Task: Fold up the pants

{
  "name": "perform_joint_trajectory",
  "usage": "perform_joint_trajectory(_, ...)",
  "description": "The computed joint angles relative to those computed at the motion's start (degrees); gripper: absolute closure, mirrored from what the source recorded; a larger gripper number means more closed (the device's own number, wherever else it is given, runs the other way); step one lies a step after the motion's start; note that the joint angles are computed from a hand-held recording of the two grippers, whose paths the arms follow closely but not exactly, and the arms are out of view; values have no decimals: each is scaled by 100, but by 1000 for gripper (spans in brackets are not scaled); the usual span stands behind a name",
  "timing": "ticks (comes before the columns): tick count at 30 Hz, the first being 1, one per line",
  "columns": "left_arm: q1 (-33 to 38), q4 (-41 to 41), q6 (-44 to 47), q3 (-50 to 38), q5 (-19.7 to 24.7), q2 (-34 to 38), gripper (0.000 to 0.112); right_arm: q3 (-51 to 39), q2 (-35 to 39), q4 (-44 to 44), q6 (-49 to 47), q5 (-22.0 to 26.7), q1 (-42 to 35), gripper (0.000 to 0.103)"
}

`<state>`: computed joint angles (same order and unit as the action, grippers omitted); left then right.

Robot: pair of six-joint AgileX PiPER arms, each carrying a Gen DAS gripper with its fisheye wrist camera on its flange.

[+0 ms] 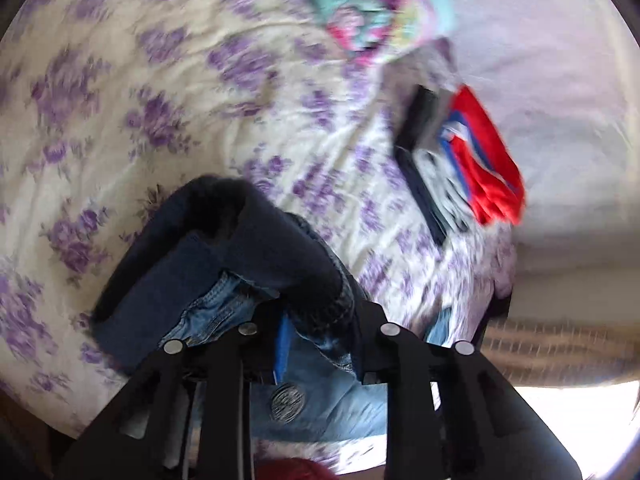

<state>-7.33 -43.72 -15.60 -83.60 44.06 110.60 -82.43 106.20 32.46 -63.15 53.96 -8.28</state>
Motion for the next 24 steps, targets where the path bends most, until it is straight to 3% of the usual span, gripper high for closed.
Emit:
perform_joint_trajectory(6, 132, -780, 1267, 1408, -229, -677, 90, 143, -243, 36, -103, 965, -228, 98)
perform_joint_trajectory(11, 21, -416, 1571, 2185, -520, -793, 90, 682, -144, -25, -28, 1099, -160, 98)
perform_joint_trajectory(16, 424, -1906, 2893, 2931, -586, -593, 89, 932, 244, -229, 203, 734, 34, 98)
perform_joint_trajectory(18, 450, -1694, 2745, 2908, -484, -742, 89, 979, 331, -123, 292, 697, -10, 98)
perform_joint_trajectory(21, 243, -270, 1696, 2561, -443, -1227, 89, 1117, 366, 61, 329, 572, -61, 98)
perform_joint_trajectory(24, -3, 319, 1386, 2185, -327, -1492, 88, 1322, 350, 218, 280, 375, -118, 98)
